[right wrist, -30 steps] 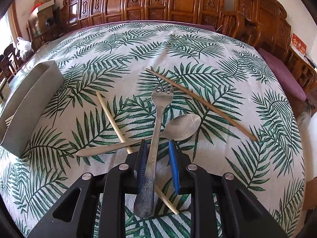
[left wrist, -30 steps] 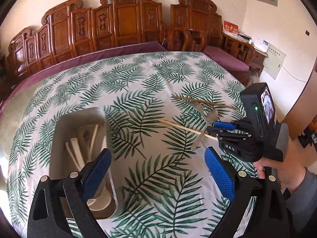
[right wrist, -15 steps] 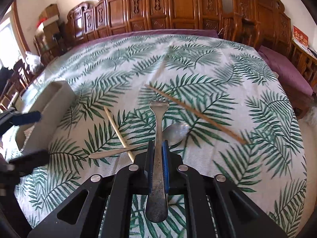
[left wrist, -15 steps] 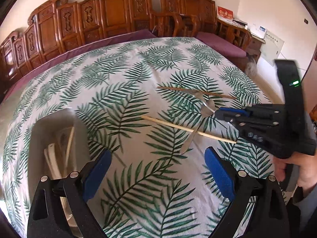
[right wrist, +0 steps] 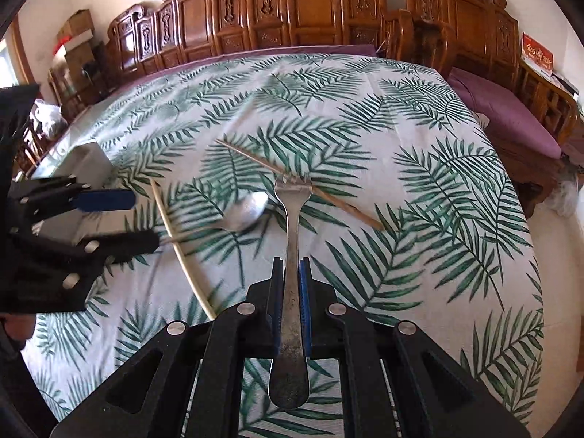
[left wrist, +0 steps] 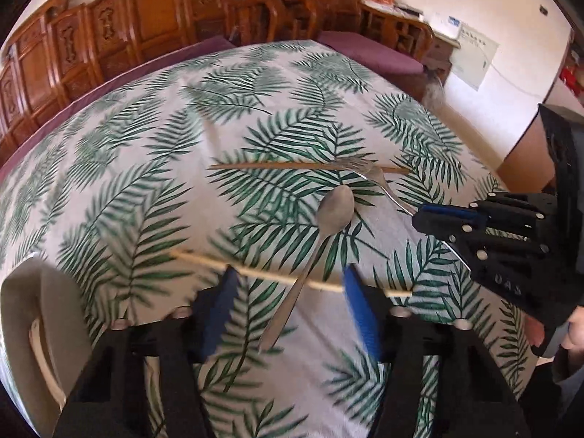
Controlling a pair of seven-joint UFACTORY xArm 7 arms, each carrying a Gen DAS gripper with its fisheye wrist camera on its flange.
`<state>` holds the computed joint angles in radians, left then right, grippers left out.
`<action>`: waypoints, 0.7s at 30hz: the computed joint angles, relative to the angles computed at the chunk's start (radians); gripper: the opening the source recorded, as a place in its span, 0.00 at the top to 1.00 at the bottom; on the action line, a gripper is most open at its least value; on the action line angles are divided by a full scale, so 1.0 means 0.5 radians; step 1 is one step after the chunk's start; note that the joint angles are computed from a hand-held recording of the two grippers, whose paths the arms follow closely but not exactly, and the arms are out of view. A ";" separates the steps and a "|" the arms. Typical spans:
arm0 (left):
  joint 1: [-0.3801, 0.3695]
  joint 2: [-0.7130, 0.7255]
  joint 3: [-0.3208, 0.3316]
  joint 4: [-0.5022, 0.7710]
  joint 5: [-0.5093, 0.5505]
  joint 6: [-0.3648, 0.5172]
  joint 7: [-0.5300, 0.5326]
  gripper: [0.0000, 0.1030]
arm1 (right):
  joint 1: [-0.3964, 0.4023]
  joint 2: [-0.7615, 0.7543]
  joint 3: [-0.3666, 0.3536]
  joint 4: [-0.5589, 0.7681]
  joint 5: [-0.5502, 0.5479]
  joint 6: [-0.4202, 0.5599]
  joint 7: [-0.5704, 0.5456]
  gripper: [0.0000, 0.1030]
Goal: Organize utensils
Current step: 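Grasp a metal spoon by its handle with the left tool while the right tool holds the metal fork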
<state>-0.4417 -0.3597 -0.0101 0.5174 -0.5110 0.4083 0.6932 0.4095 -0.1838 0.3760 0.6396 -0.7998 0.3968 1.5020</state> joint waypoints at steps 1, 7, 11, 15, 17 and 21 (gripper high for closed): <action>-0.013 0.040 -0.004 0.026 -0.003 0.003 0.010 0.56 | -0.002 -0.001 -0.005 -0.010 -0.003 -0.016 -0.001 0.90; 0.017 0.211 -0.091 0.144 0.105 0.052 0.009 0.74 | 0.016 0.040 -0.018 -0.001 0.039 0.004 -0.078 0.90; 0.093 0.308 -0.171 0.207 0.271 0.075 -0.090 0.78 | 0.044 0.083 -0.039 0.013 0.081 0.040 -0.144 0.90; 0.124 0.339 -0.191 0.249 0.339 0.129 -0.140 0.81 | 0.053 0.073 -0.053 0.002 0.072 0.040 -0.140 0.90; 0.132 0.346 -0.193 0.264 0.356 0.155 -0.134 0.82 | 0.054 0.075 -0.057 0.004 0.076 0.041 -0.145 0.90; 0.153 0.354 -0.208 0.309 0.424 0.257 -0.134 0.83 | 0.057 0.089 -0.059 0.021 0.068 0.058 -0.144 0.89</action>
